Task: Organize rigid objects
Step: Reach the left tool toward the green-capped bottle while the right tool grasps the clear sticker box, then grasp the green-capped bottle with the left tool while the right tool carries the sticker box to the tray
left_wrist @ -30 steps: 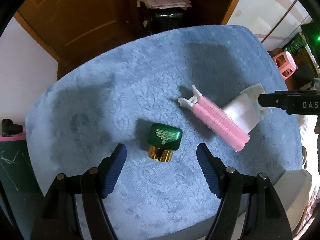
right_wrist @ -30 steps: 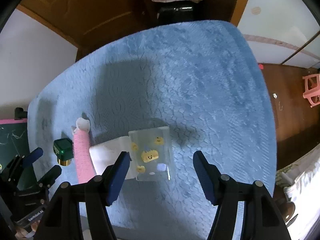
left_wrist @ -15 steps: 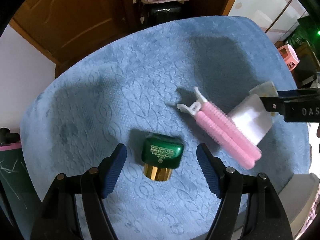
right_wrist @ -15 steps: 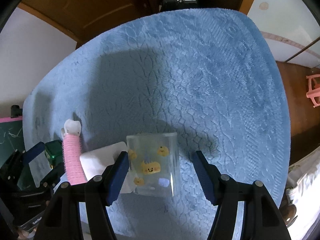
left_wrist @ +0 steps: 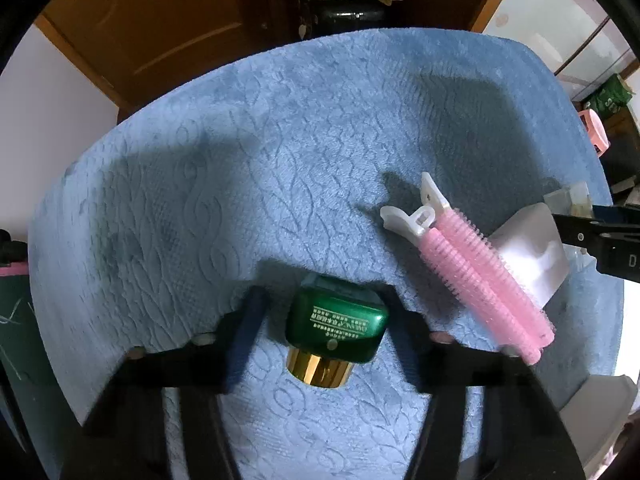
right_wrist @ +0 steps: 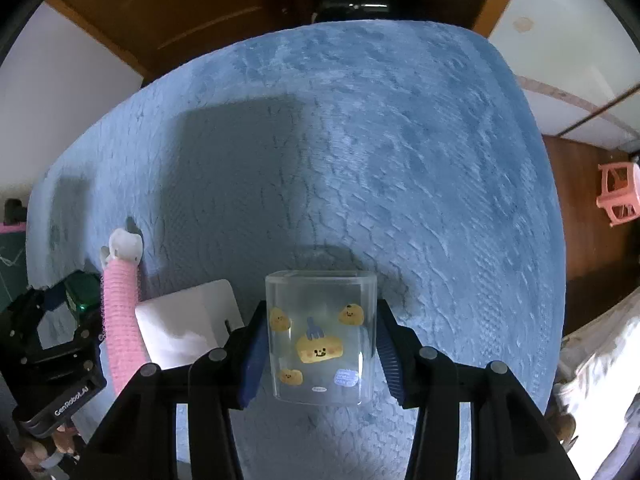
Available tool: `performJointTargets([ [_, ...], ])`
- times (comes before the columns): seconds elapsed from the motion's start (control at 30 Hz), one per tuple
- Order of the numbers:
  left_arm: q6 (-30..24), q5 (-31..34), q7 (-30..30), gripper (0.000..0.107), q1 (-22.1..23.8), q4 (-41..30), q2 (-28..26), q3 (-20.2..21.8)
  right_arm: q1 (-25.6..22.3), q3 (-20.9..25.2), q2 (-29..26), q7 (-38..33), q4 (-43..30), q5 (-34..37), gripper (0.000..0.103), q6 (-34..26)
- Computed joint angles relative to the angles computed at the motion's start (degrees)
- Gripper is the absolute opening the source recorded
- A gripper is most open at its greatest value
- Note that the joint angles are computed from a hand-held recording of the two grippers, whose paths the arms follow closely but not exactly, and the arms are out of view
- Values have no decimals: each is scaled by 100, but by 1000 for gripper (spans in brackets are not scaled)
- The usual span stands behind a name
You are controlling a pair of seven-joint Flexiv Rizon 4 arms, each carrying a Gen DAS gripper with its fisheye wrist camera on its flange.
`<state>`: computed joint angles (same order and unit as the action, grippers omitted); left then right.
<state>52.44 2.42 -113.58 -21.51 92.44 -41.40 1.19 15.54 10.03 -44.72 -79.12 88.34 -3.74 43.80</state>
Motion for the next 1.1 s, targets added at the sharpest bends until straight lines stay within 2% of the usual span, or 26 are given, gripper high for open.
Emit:
performJointTargets([
  [0.03,108,-20,37,46,35,110,44,-38,-28,3,32,-4,53,26,50,44],
  [0.3,229,195,-331,45,-128,508,439,107,-383,200,480,-283,503,411,49,386],
  [0.43,293,259,-502,45,-180,853,845,81,-672,328,829,-584,738,771,50,504],
  [0.63,186,576,-1048,45,-425,1301,1701,64,-958,484,1819,-1178,1477,1301,50,726],
  [0.77,220,805,-1459,45,-534,1538,2182,-102,-1236,621,2593,-1948,1965,1991,50,757],
  [0.93,311,906,-2069,45,-715,1961,2701,-401,-1176,517,3544,-2568,2691,2507,50,749],
  [1.03,183,1071,-2484,45,-902,2113,2880,-578,-1141,421,4124,-3041,3145,2818,50,547],
  [1.1,93,1180,-2757,45,-1042,2182,2916,-708,-1031,346,4397,-3193,3468,2828,50,620],
])
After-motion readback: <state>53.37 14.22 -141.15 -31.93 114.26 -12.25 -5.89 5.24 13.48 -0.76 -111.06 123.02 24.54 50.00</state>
